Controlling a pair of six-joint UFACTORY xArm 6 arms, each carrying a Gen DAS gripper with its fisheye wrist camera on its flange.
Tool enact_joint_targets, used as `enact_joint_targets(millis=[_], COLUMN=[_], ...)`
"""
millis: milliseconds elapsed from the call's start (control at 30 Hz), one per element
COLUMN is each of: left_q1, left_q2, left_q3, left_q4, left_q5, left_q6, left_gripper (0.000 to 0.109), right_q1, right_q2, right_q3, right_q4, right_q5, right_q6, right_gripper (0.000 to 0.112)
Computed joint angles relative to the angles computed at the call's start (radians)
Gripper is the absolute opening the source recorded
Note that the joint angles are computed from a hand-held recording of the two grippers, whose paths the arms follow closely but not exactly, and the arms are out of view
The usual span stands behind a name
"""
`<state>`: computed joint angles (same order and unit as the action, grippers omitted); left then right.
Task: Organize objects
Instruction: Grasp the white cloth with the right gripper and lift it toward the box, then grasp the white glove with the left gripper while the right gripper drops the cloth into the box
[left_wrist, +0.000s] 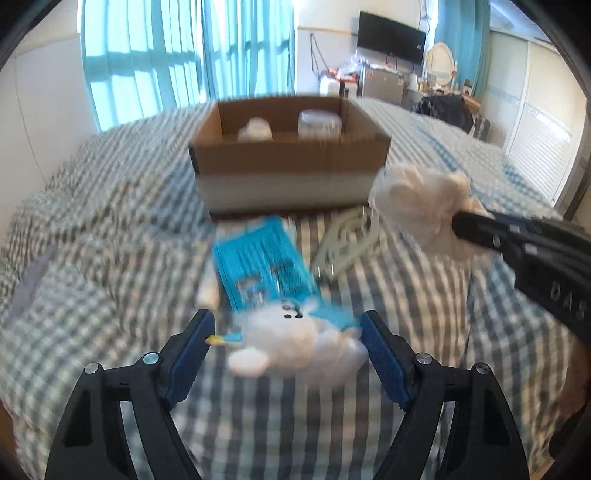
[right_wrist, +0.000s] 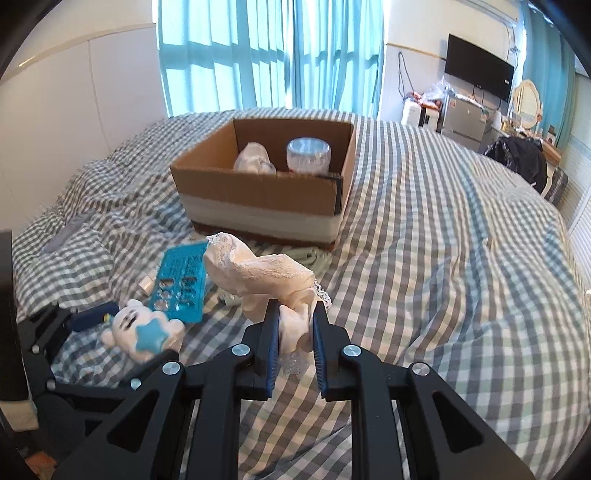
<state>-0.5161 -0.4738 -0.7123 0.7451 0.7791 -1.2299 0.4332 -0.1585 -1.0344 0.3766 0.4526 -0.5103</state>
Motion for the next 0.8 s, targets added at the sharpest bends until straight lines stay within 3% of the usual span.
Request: enact_joint_targets(millis=[167,433,467,500,600,700,800], left_q1=[0.038,0.150,0.165,0.181,0.238,0.289,0.313], left_q2=[0.024,0.106,0.125,0.141,0.206,0.266,0.334], left_q3=[-0.092,-0.237,-0.263,-0.284,-0.359,-0.399,-0.449], left_q4=[0.081,0.148,0.153,0.152,0.058,-0.009,-0.065], left_q5=[-0.002,-0.103,-0.115,-0.127,-0.170,-0.253,-0.280], left_q6=[0.015,0.052,0.058,0.069,0.154,0.213,0.288], left_gripper=[0.082,0.082,0.070,0.040,0.037,0.024,0.020], right_q1=[0.002,0.012,0.013,0.015,0.020,0.026,0.032], right_q2=[-0.003,0.072,0.085,0.108,0.176,0.247,0.333], right_q3=[-0.060,-0.244,-0.267,-0.305,-0.409,-0.507,-0.610], right_q4=[0.036,0.060,0.063,0.064,0.060,0.048,0.018], right_q5=[-0.007,-0.020,-0.019,-0.018,-0.005,0.011,0.032], right_q6=[-0.040,-0.072,-0.076,-0.076,-0.069,-0.050,-0.027], right_gripper=[0.016,0.016,0.016,0.016,0.016,0.016,0.016])
